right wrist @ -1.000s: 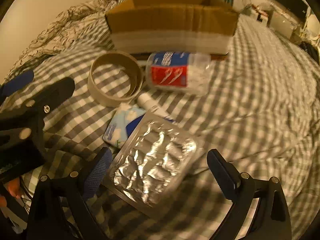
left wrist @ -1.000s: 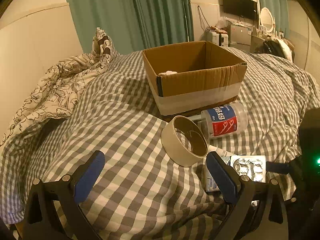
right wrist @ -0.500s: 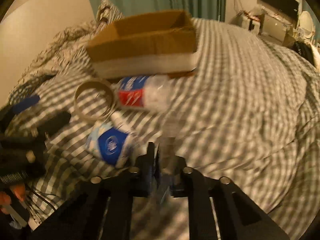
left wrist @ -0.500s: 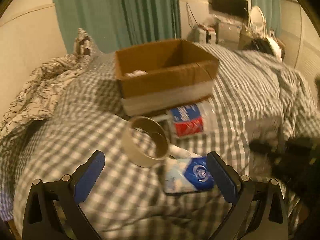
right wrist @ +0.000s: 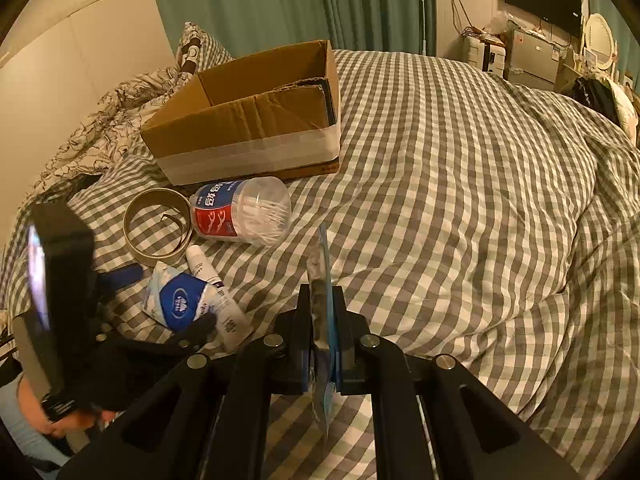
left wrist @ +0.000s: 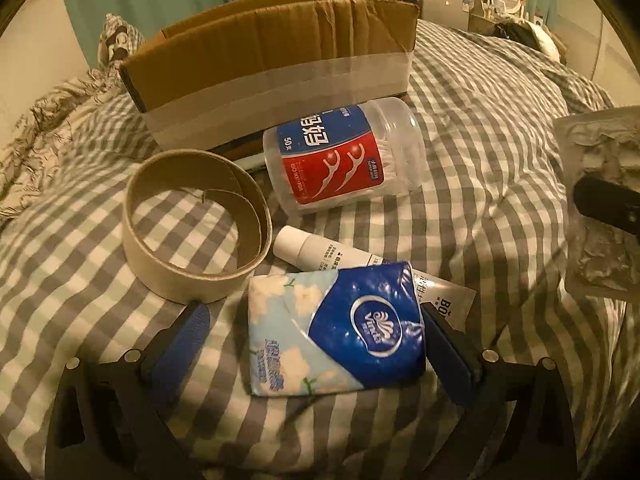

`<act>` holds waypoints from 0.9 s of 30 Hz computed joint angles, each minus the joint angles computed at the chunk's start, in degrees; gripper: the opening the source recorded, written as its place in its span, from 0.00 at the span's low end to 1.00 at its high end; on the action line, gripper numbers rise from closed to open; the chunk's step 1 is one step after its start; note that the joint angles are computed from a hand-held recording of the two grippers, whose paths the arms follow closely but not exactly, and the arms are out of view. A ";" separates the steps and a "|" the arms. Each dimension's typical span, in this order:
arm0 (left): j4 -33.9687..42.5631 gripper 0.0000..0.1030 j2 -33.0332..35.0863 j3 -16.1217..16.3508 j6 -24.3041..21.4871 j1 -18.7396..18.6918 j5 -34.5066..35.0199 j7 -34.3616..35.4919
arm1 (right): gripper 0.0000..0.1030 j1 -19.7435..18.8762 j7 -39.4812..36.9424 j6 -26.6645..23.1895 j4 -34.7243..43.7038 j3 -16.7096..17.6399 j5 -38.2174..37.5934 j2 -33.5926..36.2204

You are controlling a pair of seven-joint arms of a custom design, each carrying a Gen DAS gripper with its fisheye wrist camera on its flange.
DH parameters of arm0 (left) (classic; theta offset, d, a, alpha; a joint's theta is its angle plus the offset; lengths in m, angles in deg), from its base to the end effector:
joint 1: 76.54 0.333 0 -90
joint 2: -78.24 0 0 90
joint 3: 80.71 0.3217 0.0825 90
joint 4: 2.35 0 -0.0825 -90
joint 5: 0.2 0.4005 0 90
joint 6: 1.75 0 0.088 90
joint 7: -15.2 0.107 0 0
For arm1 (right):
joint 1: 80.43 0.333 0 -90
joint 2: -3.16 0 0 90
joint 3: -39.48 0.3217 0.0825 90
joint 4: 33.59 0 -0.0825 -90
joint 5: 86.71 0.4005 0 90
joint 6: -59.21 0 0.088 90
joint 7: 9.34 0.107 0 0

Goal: Organize objects
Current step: 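Grasp the blue tissue pack with the left tool while the right tool grasps the silver blister pack, then carry the tissue pack and blister pack into the box while both tools open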

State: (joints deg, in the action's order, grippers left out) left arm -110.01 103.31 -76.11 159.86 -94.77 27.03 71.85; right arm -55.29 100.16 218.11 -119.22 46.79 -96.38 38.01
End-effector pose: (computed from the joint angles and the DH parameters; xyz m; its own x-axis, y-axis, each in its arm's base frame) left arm 0.6602 -0.1885 0.3231 -0.0605 -0.9940 -0.0908 -0.8429 0.0996 -0.5287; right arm 0.6603 0.4027 0.3915 0.3509 -0.9260 -0.1390 -0.7660 -0.1985 -0.6114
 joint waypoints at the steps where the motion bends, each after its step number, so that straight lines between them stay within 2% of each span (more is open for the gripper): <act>1: -0.09 1.00 0.09 -0.60 0.58 0.72 -0.86 0.69 | 0.07 0.06 0.01 0.15 -0.17 -0.05 -0.07 -0.10; 3: -0.57 0.97 -0.01 -1.90 1.63 2.00 -3.06 2.73 | 0.07 0.41 0.26 0.42 -0.63 -0.28 -0.41 -0.52; 5: -1.80 0.74 -0.59 -6.32 3.18 5.91 -8.71 8.98 | 0.07 0.77 0.47 0.40 -0.94 -0.45 -0.83 -0.92; 6: -2.42 0.74 -1.05 -7.99 3.42 7.20 -12.18 12.58 | 0.07 1.06 0.70 0.58 -1.35 -0.65 -1.20 -1.33; 12: -4.47 0.73 -3.51 -5.45 3.01 4.05 -13.92 14.36 | 0.07 2.67 3.33 2.04 -4.40 -2.37 -4.18 -4.77; 17: -7.47 0.73 -8.15 -3.46 6.91 2.26 -11.79 12.91 | 0.07 3.59 6.66 3.70 -7.13 -3.84 -7.63 -8.01; 20: -7.63 0.73 -10.43 -3.54 8.97 2.77 -11.43 12.55 | 0.07 3.72 7.71 4.66 -7.94 -4.09 -9.45 -9.47; 24: -6.85 0.73 -12.93 -1.61 11.36 1.77 -7.32 8.90 | 0.07 2.93 5.96 5.51 -6.02 -3.00 -10.55 -9.91; 27: -4.55 0.73 -13.54 -2.65 11.06 3.51 -7.36 9.34 | 0.07 1.72 2.35 6.48 -2.55 -1.44 -9.72 -8.94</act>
State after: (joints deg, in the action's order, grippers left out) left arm -114.57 89.77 -78.76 170.92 -91.26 19.67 81.19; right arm -53.57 102.51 224.59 -121.77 45.34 -106.10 29.06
